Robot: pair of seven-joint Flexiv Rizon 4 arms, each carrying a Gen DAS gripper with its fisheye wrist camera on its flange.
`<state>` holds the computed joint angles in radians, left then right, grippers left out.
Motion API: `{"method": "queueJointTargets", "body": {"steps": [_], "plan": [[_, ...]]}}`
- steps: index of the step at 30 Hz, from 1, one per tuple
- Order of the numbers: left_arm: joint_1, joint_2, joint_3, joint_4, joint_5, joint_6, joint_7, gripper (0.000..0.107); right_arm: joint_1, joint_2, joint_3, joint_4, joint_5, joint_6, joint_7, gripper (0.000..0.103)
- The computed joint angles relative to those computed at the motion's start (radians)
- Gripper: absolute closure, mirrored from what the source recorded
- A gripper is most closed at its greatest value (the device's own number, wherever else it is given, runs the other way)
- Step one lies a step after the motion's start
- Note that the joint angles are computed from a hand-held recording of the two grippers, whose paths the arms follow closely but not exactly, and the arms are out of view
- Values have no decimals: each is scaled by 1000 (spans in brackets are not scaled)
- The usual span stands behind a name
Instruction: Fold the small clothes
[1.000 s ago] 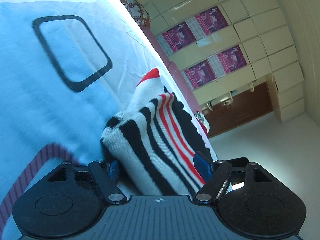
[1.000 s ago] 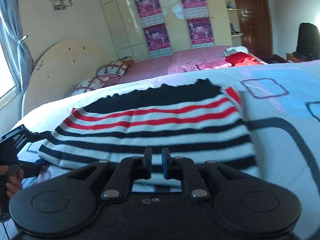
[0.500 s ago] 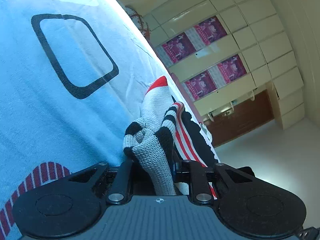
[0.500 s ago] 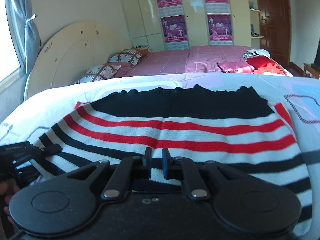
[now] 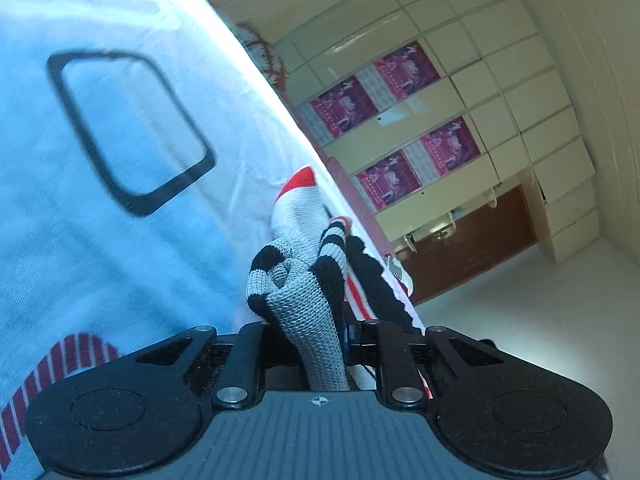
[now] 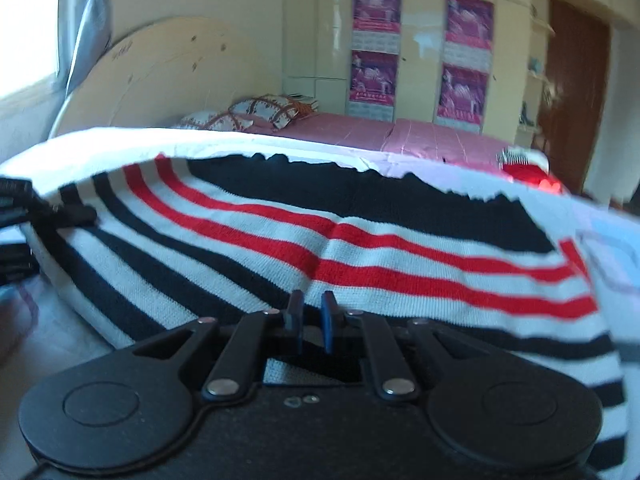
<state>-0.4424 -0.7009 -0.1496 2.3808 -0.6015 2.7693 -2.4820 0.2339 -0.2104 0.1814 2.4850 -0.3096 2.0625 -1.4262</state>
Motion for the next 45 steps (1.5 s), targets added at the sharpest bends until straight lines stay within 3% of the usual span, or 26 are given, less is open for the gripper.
{"method": "queueJointTargets", "body": {"steps": [1, 5, 9, 13, 15, 17, 19, 20, 21, 22, 23, 24, 28, 30, 33, 35, 37, 43, 44, 45], "plan": [[-5, 10, 2, -4, -10, -9, 19, 90, -30, -5, 13, -2, -37, 3, 31, 92], [-46, 80, 10, -13, -74, -62, 145, 90, -22, -14, 7, 2, -30, 30, 2, 92], [-89, 162, 28, -70, -123, -141, 379, 90, -212, -60, 58, -19, -323, 73, 212, 92], [-130, 199, 30, -222, -160, -258, 687, 90, -293, -95, 43, -37, -515, 129, 367, 92], [-147, 203, 27, -313, -162, -352, 847, 90, -390, -136, 27, -81, -751, 187, 582, 94], [-263, 187, 154, -420, -164, -518, 944, 90, -504, -189, 12, -137, -942, 291, 868, 89], [-399, 136, 317, -540, -176, -720, 1009, 90, -551, -180, -31, -111, -916, 364, 978, 70], [-460, 95, 398, -600, -187, -828, 1020, 89, -581, -181, -59, -108, -936, 399, 1046, 51], [-524, 54, 473, -663, -249, -951, 1073, 74, -614, -187, -89, -106, -955, 439, 1118, 28], [-559, 15, 515, -717, -313, -1066, 1135, 60, -639, -197, -113, -99, -949, 488, 1154, 25], [-567, -11, 524, -748, -321, -1116, 1145, 47, -663, -197, -144, -97, -961, 510, 1208, 36], [-570, -14, 501, -750, -322, -1102, 1157, 47, -693, -218, -179, -126, -1036, 559, 1286, 22], [-487, 62, 221, -663, -502, -774, 1401, 47, -730, -247, -256, -166, -1113, 717, 1384, 20], [-426, 110, 119, -563, -461, -610, 1339, 47, -715, -250, -280, -181, -1153, 761, 1427, 17], [-430, 145, 108, -461, -540, -448, 1270, 47, -672, -276, -305, -224, -1242, 816, 1524, 11], [-416, 166, 81, -424, -665, -430, 1260, 47, -639, -293, -312, -236, -1276, 830, 1580, 11], [-378, 197, 50, -370, -707, -452, 1207, 47, -608, -312, -312, -240, -1277, 833, 1618, 12], [-236, 199, -25, -238, -440, -470, 861, 46, -525, -302, -316, -283, -1247, 750, 1660, 18], [-232, 189, -25, -243, -430, -472, 838, 43, -507, -279, -329, -304, -1281, 706, 1682, 28], [-231, 162, -21, -272, -431, -474, 833, 41, -493, -254, -345, -320, -1327, 657, 1690, 45]]}}
